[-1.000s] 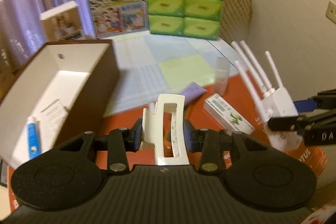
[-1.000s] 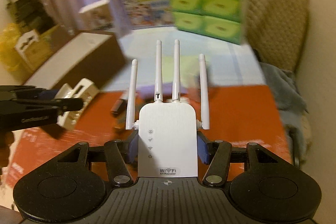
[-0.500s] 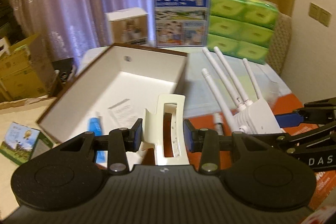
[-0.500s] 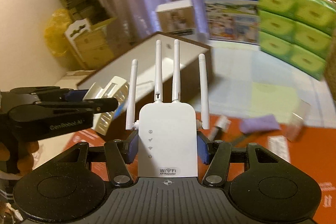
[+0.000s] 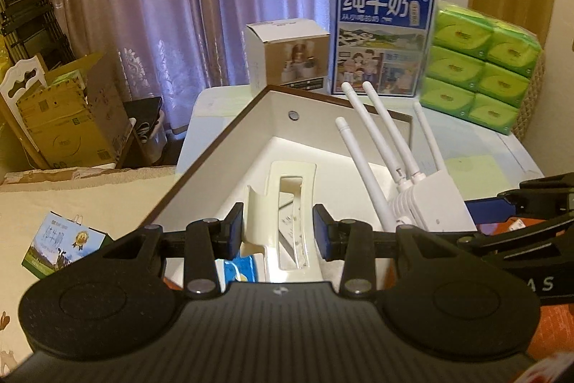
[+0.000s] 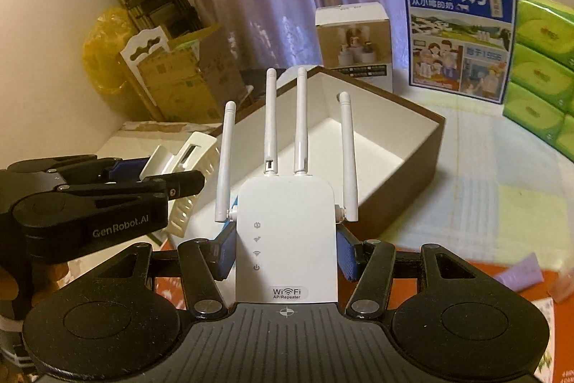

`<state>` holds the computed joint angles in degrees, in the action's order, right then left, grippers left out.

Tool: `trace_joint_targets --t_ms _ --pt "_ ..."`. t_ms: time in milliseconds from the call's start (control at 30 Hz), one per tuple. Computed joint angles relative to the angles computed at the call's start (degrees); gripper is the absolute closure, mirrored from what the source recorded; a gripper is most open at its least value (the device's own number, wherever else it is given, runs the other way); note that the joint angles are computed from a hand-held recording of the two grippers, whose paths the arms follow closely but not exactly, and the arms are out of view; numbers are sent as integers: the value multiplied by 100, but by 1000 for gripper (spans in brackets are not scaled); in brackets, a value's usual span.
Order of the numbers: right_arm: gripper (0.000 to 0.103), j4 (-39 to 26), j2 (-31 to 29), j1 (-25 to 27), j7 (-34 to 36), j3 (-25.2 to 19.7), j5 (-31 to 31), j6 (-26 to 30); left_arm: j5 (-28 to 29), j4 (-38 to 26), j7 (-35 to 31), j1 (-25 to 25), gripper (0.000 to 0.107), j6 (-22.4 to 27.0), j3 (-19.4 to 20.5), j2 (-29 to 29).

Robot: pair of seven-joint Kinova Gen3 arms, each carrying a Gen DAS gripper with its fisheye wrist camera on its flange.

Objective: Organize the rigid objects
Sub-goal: 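Carry the hair clip with the left tool while the right tool carries the router into the brown box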

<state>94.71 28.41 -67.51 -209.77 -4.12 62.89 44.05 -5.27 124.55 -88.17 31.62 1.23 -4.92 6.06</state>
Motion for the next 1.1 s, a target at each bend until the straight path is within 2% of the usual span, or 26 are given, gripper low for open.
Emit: trace_joint_targets --t_ms 167,333,467,833,1000,1100 --pt "51 -387 259 333 562 60 -371 -216 74 -423 -247 -897 73 115 737 456" --pt "51 -781 529 602 1253 254 -883 -478 81 -937 -471 -1200 73 319 905 941" --pt "51 -1119 746 768 1833 399 -1313 -530 159 -1354 -710 -1560 73 518 1229 1321" --pt "51 -1773 1285 1259 3345 627 -2618 -570 229 -2325 -1151 -1562 73 984 1274 2257" --pt "51 -1926 1443 1311 3803 789 -3060 -493 245 -2713 -1243 -1439 73 1190 1206 2572" --pt "51 -1911 1462 1365 3982 837 -3244 -540 278 -2837 -1379 -1510 73 1236 1341 2689"
